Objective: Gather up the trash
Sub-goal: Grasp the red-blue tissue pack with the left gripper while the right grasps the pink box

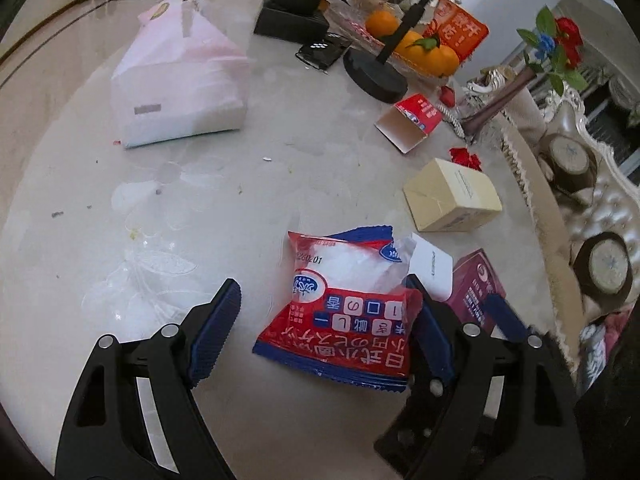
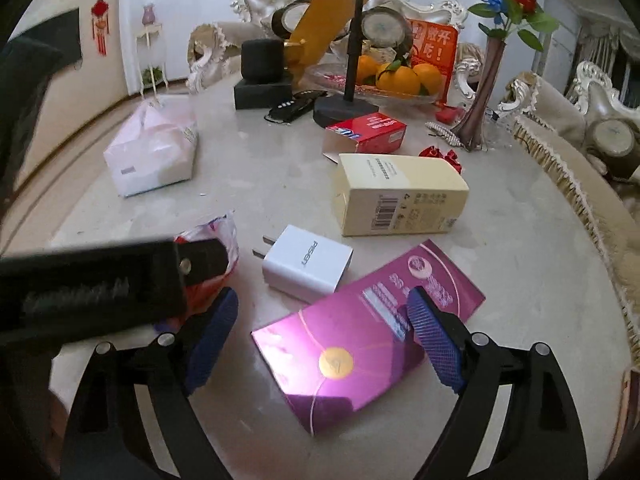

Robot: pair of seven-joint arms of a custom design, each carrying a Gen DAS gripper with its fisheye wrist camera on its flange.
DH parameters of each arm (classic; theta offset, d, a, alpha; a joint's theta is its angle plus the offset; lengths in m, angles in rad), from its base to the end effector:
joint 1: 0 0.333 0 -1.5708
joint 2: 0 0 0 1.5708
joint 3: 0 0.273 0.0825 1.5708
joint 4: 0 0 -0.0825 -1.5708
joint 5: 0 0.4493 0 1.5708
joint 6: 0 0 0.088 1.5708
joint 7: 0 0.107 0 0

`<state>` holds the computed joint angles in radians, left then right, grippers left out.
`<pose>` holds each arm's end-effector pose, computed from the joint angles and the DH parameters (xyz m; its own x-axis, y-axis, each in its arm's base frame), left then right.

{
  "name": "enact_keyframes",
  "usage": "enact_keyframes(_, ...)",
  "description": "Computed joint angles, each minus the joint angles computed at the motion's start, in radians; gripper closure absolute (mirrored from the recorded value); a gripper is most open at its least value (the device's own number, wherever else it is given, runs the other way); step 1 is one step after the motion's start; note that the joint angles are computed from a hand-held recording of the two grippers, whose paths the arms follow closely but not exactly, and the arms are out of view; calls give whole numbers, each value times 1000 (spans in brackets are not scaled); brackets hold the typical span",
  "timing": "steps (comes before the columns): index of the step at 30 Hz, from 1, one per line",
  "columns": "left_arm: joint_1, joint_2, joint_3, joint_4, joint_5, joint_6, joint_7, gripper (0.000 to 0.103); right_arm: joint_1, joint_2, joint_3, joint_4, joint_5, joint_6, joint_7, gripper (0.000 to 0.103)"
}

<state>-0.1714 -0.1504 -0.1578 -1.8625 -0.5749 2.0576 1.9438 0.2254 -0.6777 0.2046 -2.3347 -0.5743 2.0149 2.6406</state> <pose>0.5738 -0.2315 0.5694 -0.5369 -0.7507 0.3848 -0.8220 0.3630 -0.4388 0.4367 0.1765 0.5782 -0.5096 -0.8548 0.0984 -0.6619 0.3164 -0.6795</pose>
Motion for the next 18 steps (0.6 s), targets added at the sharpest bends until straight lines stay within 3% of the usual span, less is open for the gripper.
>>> enact_keyframes(8, -18, -47, -17, -57, 88, 64, 51, 23, 8, -196, -68, -142, 74, 5, -120, 21)
enact_keyframes(13, -32, -100, -31, -124, 161, 125, 82, 23, -7, -344, -127, -249, 153, 85, -201, 21)
enact_keyframes(18, -52, -143, -52, -186, 258, 197, 108, 23, -64, -430, -100, -306, 226, 95, -90, 21)
